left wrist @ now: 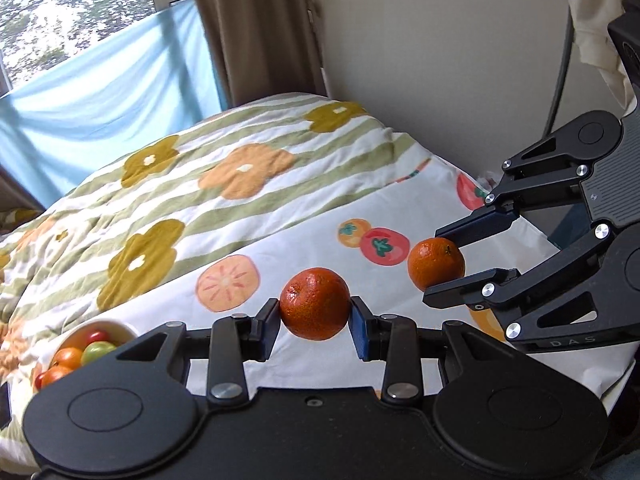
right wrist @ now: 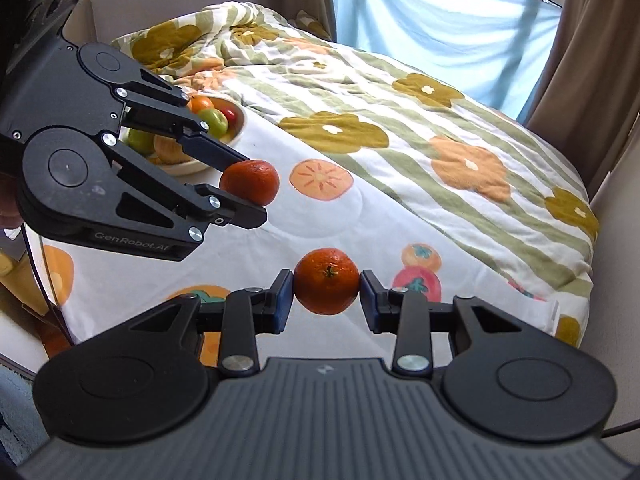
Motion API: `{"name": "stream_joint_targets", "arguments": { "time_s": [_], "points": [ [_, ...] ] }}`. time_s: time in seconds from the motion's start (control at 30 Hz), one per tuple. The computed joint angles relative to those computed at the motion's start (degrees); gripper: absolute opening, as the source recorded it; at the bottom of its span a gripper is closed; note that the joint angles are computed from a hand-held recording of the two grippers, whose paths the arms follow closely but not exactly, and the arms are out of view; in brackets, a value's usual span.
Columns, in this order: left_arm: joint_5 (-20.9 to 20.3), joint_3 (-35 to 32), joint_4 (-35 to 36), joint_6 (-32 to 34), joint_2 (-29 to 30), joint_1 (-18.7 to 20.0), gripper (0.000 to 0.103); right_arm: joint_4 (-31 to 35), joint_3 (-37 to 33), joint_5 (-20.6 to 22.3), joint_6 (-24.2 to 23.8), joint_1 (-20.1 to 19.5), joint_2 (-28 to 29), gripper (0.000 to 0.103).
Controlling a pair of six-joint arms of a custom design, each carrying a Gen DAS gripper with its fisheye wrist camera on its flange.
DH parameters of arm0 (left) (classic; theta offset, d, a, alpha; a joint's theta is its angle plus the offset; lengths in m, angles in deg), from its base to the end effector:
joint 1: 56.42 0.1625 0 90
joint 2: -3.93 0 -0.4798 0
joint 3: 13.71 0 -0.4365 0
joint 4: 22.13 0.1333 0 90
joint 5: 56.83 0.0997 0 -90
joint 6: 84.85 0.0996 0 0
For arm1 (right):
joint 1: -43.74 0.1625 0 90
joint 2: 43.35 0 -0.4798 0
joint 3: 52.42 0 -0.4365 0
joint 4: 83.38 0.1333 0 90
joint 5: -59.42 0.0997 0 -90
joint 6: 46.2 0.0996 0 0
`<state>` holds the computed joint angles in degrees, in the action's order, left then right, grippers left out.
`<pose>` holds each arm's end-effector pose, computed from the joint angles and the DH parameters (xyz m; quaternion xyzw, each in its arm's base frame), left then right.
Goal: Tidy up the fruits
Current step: 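Carry both mandarins over the white fruit bowl with both tools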
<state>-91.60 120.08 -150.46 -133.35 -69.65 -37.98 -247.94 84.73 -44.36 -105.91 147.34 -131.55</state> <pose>-0.3340 -0.3381 0.1541 0.2601 0.8348 -0.3102 0.3730 0.2084 -0.3955 0.2687 0.5566 -0.7925 0.1566 0.1938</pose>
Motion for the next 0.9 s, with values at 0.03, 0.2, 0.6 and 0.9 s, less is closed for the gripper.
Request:
{"name": "stream_joint_targets", "arguments": {
  "time_s": [0.03,0.2,0.6,0.9],
  "points": [
    [0.56,0.17,3.49,-3.48,-1.74,-0.77,0.041,-0.01,-0.19,0.18,0.79,1.23,0.65,0.051],
    [2.48,0.2,20.88,-18.95,-9.53,-3.82,0.041,0.03,-1.19,0.45,5.19,6.69,4.06,0.051],
    [1.42,-0.44,54.96,-44.93,-24.28,-5.49,0.041,-3.65,-5.15,1.76,14.46,16.43,16.65,0.051],
    [2.71,1.51,60.71,-48.66,-31.73,0.09,0.041,-8.43,-9.64,-0.33,19.52,18.97,26.66,0.051]
  ]
}}
